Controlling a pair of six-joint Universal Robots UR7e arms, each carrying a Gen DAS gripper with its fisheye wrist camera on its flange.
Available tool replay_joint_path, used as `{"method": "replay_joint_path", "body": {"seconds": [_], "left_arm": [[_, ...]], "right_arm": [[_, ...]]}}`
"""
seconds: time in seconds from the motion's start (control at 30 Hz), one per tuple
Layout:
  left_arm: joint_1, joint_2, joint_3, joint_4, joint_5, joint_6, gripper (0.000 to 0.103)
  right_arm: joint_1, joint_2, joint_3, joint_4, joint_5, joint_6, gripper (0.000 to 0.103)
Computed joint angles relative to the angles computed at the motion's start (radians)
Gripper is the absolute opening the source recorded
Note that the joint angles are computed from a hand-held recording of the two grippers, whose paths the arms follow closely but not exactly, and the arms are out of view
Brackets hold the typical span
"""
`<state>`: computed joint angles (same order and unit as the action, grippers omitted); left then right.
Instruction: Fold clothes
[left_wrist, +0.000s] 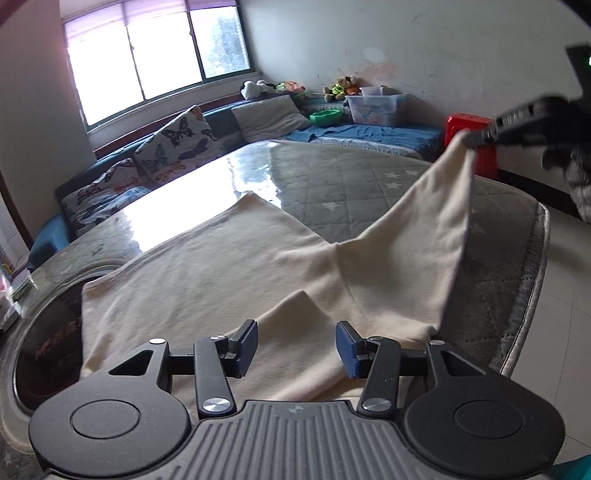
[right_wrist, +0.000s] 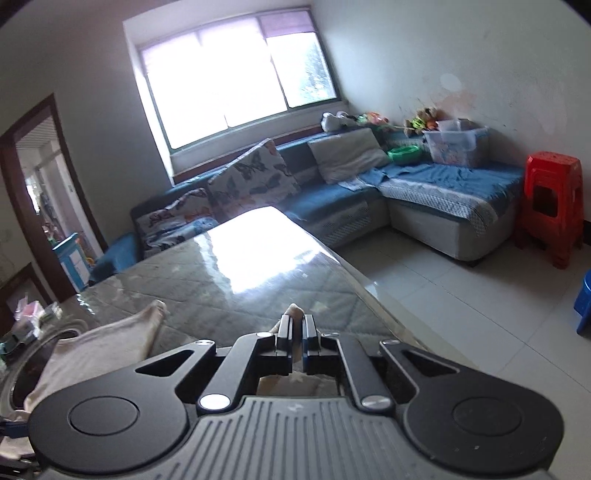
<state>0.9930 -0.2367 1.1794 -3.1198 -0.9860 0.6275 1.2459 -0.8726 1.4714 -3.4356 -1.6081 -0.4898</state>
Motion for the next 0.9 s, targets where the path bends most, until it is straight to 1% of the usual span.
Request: {"method": "replay_joint_path", "body": {"seconds": [0.13, 0.23, 0.37, 0.47, 0.57, 0.67, 0.83, 0.9], "left_arm": [[0.005, 0.014, -0.015, 0.0, -0.014, -0.007, 0.05], [0.008, -0.005, 0.008, -0.025, -0.032, -0.023, 0.051], [0.012, -0.052, 0.074, -0.122, -0.026, -0.025, 0.053], [0.021, -0.09, 0.12, -0.201, 0.008, -0.033, 0.053], [0.033, -0.126, 0.16, -0.277, 0.049, -0.045, 0.054], [0.047, -0.159, 0.199, -0.341, 0.091, -0.063, 0.054], [0.068, -0.203, 0.261, -0.41, 0.14, -0.091, 0.054], [0.074, -0.212, 0.278, -0.425, 0.153, -0.104, 0.054]], "right_arm": [[0.021, -0.032, 0.024, 0.024, 0.064, -0.025, 0.004], [0.045, -0.053, 0.039, 0.051, 0.112, -0.057, 0.004], [0.085, -0.067, 0.048, 0.108, 0.165, -0.12, 0.004], [0.12, -0.063, 0.045, 0.161, 0.193, -0.176, 0.004], [0.151, -0.047, 0.033, 0.212, 0.205, -0.222, 0.004], [0.195, -0.013, 0.01, 0.295, 0.201, -0.286, 0.004], [0.24, 0.052, -0.032, 0.408, 0.175, -0.349, 0.004], [0.26, 0.094, -0.064, 0.466, 0.149, -0.374, 0.004]]}}
